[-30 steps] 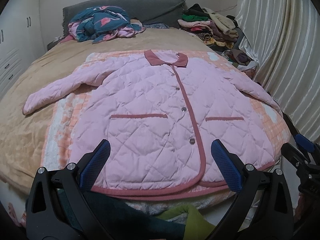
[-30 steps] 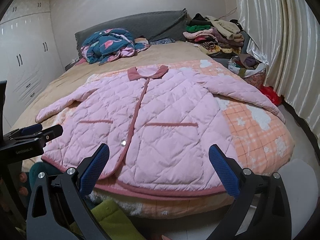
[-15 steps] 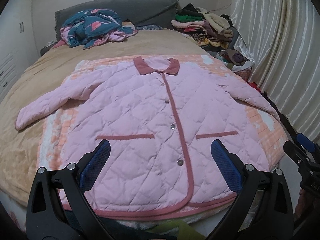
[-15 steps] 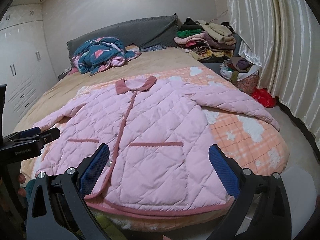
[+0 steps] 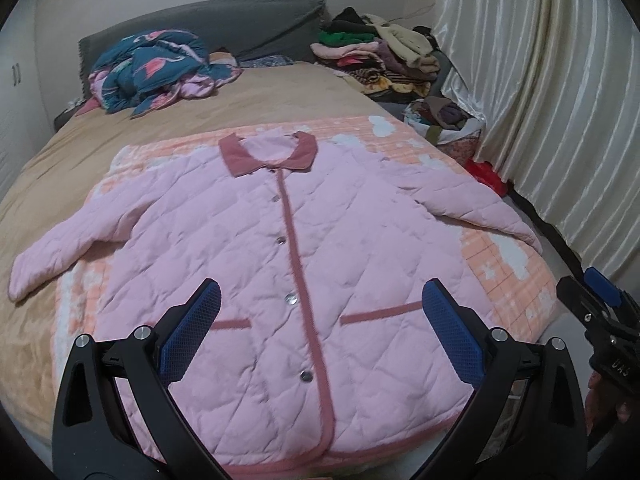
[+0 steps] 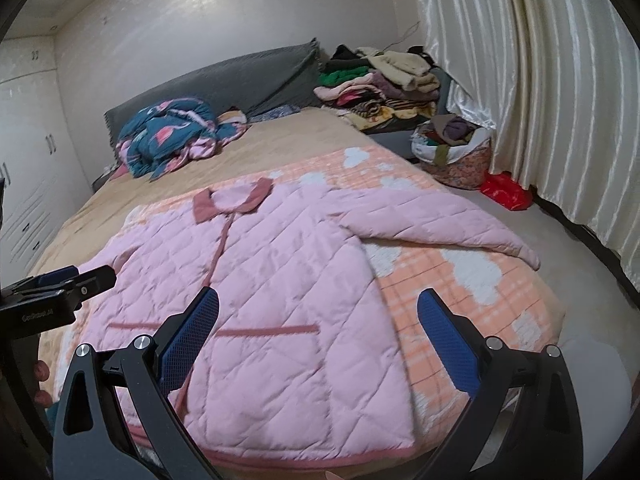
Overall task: Fold large clothes
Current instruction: 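Move the right tool over the jacket sleeve beside the collar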
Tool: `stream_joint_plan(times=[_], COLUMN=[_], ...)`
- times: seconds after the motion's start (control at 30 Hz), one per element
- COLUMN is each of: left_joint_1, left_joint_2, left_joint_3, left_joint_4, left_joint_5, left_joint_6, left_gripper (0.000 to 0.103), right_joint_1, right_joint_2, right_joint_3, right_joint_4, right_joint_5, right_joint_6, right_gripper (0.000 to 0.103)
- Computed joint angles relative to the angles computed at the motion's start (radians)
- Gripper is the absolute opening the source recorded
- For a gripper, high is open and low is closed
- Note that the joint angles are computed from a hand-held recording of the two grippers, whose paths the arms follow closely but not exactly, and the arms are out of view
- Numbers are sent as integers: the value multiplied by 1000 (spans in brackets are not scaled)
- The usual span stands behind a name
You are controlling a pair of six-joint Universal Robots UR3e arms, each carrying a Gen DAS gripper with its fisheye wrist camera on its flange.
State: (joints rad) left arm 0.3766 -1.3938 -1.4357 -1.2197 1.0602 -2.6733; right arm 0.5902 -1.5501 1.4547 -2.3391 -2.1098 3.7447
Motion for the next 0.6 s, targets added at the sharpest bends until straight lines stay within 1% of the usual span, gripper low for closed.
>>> stream_joint_plan(times=[0.13, 0.27, 0.33, 0.6], left_joint_1=[-71, -119, -153, -263], left_joint_2=[-68, -116, -140, -220], left_joint_3=[66, 118, 148, 286], left_joint_4=[30, 45, 51, 24], left_joint_5=[28, 32, 56, 129], left_joint_6=[-41, -69, -90, -158], left_gripper=[94, 94, 94, 94], right_joint_1=[-50, -101, -125, -223], right_joint_2=[-37, -70, -88, -181], right_joint_3=[36, 61, 76, 142], right_joint_4=[-19, -23, -28, -49], right_joint_5=[7, 15, 20, 49], right_joint_6=[-11, -20, -22, -39], right_gripper=[99, 99, 99, 99])
